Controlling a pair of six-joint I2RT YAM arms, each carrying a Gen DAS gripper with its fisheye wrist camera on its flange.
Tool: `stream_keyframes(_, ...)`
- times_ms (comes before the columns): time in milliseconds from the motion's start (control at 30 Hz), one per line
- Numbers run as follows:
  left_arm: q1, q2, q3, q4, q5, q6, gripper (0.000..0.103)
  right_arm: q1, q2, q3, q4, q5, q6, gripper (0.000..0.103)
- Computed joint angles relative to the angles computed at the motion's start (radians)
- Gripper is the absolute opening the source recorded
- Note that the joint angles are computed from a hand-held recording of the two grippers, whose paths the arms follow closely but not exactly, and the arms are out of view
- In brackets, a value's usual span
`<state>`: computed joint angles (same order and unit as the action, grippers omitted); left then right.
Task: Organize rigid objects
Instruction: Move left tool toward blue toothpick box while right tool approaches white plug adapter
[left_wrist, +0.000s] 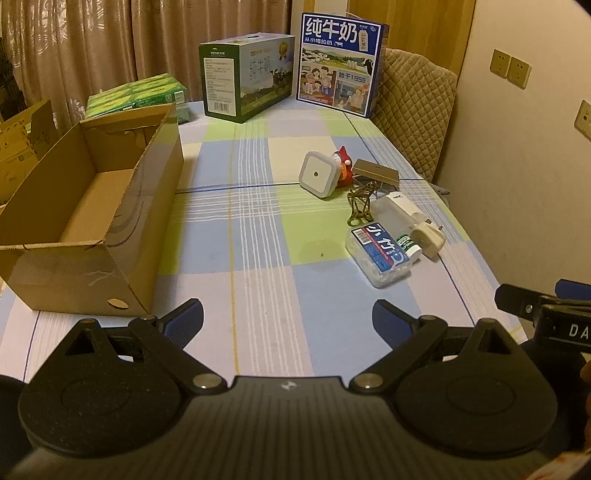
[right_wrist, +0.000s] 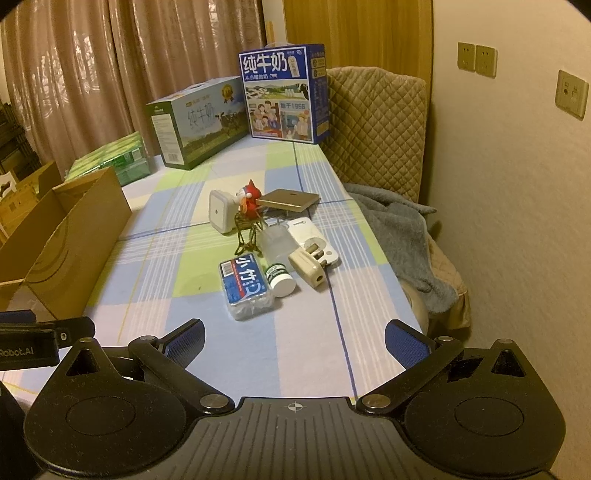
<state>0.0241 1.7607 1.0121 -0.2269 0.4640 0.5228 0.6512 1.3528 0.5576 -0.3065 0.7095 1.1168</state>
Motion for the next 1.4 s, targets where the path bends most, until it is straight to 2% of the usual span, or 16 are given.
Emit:
stream_keyframes(100,-0.009,0.011,0.007,0.003,-0.002,-0.001,0.096,-0.023,-0.022,-0.019,0.028,-0.016,-0.024,0.101)
stream_keyframes(267,-0.041,0.045,0.036,0.016,-0.015,-0.015,0.095,-0.113,-0.075,-0.037,0.077,-0.054,-0.135,0.101)
stream_keyframes(467,-0.107,0.124,0.098,0.062,-0.037,-0.055,0.094,-0.295,-0.105,-0.06,0.172,-0.172,-0.388,0.101)
stream_keyframes(567,-0.144,0.19,0.151,0.065,-0.038,-0.083,0.094,-0.402,-0.076,-0.079,0.256,-0.243,-0.507,0.101)
stream_keyframes(833,-0.273,0.381,0.282,0.12,-0.062,-0.15,0.094,-0.645,0.102,-0.105,0.5,-0.454,-0.712,0.101)
stream_keyframes(1000,-0.322,0.467,0.33,0.141,-0.062,-0.166,0.094,-0.718,0.238,-0.077,0.598,-0.524,-0.783,0.101)
stream_keyframes(1200,-0.363,0.549,0.402,0.156,-0.071,-0.207,0.091,-0.775,0.352,-0.066,0.678,-0.55,-0.777,0.101)
stream_keyframes(1400,-0.374,0.609,0.465,0.138,-0.104,-0.167,0.09,-0.795,0.405,-0.068,0.714,-0.56,-0.777,0.101)
